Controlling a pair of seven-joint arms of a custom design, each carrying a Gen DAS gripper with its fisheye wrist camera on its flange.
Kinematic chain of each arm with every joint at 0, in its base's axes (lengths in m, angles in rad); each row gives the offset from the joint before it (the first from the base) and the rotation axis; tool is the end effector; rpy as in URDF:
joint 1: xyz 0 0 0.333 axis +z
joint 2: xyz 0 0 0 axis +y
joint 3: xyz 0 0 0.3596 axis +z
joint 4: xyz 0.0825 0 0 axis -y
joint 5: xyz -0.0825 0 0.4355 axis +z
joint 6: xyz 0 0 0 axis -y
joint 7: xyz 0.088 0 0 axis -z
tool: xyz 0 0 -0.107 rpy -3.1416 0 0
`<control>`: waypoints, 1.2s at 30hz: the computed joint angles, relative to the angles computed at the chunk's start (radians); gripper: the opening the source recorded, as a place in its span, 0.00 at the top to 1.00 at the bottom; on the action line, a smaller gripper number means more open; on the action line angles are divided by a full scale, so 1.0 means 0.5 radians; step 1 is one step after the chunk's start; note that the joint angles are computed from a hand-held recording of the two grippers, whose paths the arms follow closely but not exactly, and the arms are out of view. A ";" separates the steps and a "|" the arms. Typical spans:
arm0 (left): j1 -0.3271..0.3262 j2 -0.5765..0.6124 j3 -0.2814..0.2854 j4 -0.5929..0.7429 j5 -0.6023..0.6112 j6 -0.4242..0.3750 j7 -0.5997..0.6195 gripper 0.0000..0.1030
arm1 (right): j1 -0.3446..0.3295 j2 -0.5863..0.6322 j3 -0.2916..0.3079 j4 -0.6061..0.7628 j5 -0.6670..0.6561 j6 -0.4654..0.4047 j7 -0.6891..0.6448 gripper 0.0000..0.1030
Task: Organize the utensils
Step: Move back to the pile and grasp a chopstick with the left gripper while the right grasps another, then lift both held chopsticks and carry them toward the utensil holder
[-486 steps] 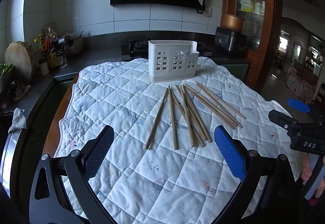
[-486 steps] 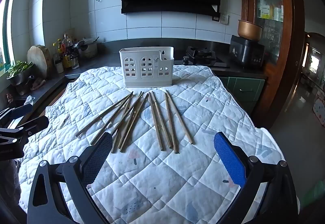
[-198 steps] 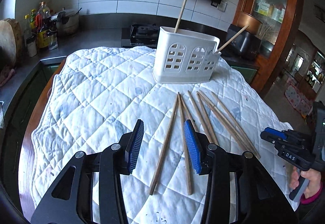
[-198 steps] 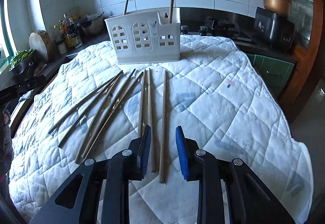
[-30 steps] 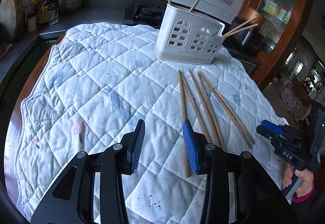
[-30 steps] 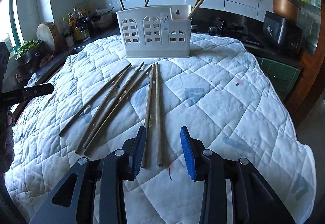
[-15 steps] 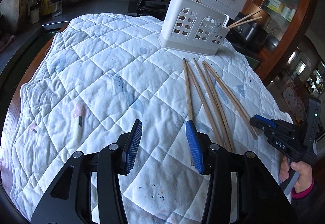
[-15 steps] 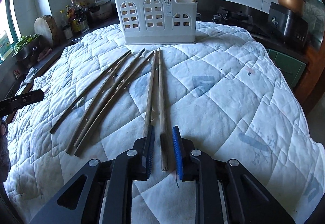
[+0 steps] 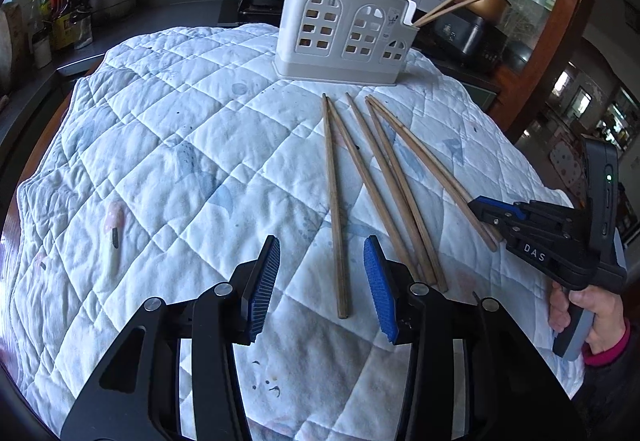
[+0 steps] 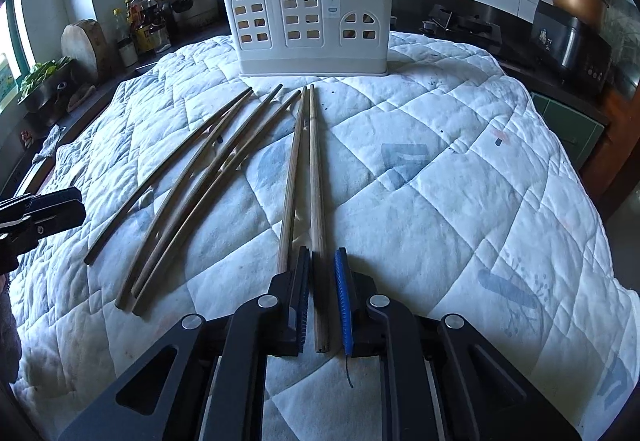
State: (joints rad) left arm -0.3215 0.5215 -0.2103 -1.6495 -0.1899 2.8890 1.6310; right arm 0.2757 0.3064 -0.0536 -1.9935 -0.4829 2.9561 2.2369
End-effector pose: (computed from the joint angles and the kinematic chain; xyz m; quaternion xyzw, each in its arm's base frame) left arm 0.7025 -0.3663 0.4083 -0.5304 0.7654 -0.3508 0.0995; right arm 0.6722 0.1862 0.3854 -0.6694 0.6629 -0.2216 0.2519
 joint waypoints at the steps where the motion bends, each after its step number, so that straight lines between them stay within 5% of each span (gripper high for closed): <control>1: -0.014 0.004 0.009 0.006 0.014 0.000 -0.004 0.58 | 0.002 0.000 -0.004 -0.002 -0.004 0.002 0.003 0.92; 7: -0.056 0.080 0.022 0.116 0.066 -0.063 0.009 0.59 | 0.019 -0.011 -0.028 -0.020 -0.034 0.029 0.036 0.93; 9: -0.066 0.116 0.027 0.169 0.081 -0.113 0.002 0.72 | 0.021 -0.017 -0.032 -0.027 -0.046 0.039 0.048 0.93; 19: -0.128 0.229 0.108 0.324 0.165 -0.211 -0.140 0.83 | 0.055 -0.041 -0.074 -0.056 -0.119 0.098 0.133 0.93; 21: -0.167 0.234 0.163 0.334 0.223 -0.213 -0.204 0.94 | 0.095 -0.053 -0.121 -0.063 -0.192 0.117 0.204 0.93; 24: -0.215 0.216 0.234 0.317 0.306 -0.176 -0.324 0.94 | 0.142 -0.083 -0.176 -0.077 -0.313 0.141 0.320 0.93; 36: -0.058 0.055 0.079 0.159 0.212 0.105 -0.198 0.95 | 0.245 -0.219 -0.322 0.006 -1.107 0.209 1.018 0.93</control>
State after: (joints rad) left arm -0.3506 0.5491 -0.1709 -1.5699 -0.0840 2.9415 1.5322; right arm 0.3983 0.1970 -0.2148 -1.9903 -1.0366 3.0605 2.7461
